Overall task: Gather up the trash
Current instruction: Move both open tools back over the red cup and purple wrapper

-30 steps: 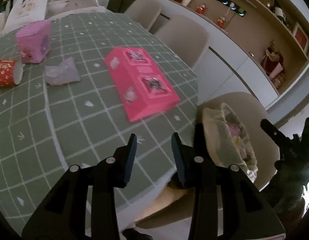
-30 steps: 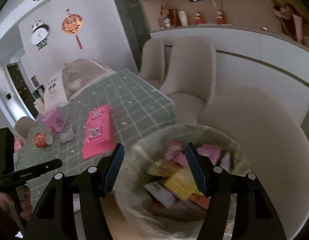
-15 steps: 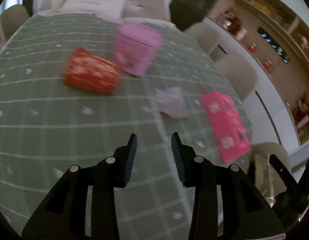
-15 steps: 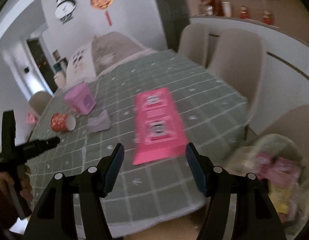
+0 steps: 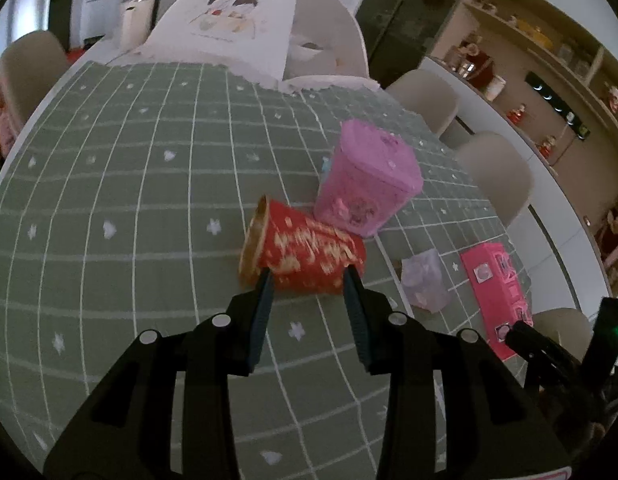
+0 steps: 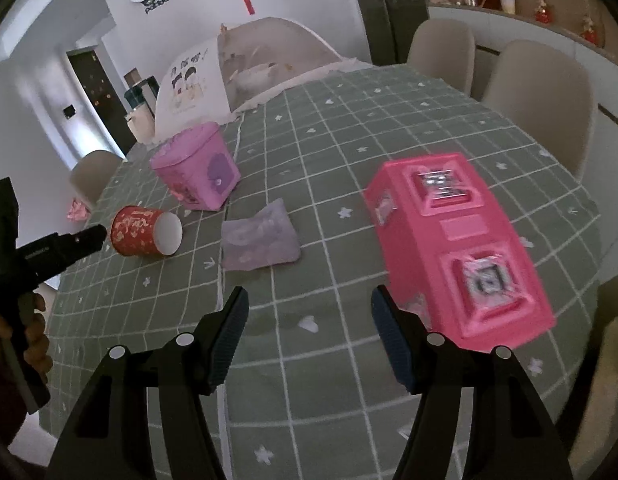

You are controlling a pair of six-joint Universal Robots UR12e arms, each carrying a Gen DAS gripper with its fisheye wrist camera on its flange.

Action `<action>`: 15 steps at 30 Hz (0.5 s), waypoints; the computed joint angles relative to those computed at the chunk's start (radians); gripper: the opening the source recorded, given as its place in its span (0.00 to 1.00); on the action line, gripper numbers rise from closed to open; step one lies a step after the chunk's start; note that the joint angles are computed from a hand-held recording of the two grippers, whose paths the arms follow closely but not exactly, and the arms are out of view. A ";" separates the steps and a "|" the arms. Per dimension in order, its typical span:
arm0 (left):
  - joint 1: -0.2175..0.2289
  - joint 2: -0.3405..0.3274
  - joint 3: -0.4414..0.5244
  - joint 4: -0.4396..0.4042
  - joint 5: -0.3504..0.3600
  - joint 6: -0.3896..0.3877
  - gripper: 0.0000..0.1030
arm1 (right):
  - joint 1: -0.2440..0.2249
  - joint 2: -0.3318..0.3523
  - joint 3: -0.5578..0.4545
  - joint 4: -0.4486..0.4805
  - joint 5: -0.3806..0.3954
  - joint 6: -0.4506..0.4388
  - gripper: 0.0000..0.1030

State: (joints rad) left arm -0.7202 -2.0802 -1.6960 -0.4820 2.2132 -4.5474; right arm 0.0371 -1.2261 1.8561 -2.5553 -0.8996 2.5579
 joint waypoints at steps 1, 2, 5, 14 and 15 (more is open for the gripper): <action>0.005 0.006 -0.012 0.018 -0.004 0.023 0.33 | 0.007 0.005 -0.003 -0.004 -0.005 0.012 0.59; 0.011 0.013 -0.024 0.035 -0.008 0.046 0.33 | 0.013 0.010 -0.006 -0.009 -0.011 0.021 0.59; 0.030 0.023 -0.047 0.072 -0.043 0.098 0.34 | 0.029 0.020 -0.015 -0.009 -0.027 0.040 0.59; 0.098 0.007 -0.108 0.313 -0.245 0.134 0.34 | 0.069 0.053 -0.045 -0.040 -0.040 0.076 0.59; 0.101 0.004 -0.106 0.325 -0.259 0.134 0.34 | 0.073 0.059 -0.052 -0.040 -0.042 0.082 0.59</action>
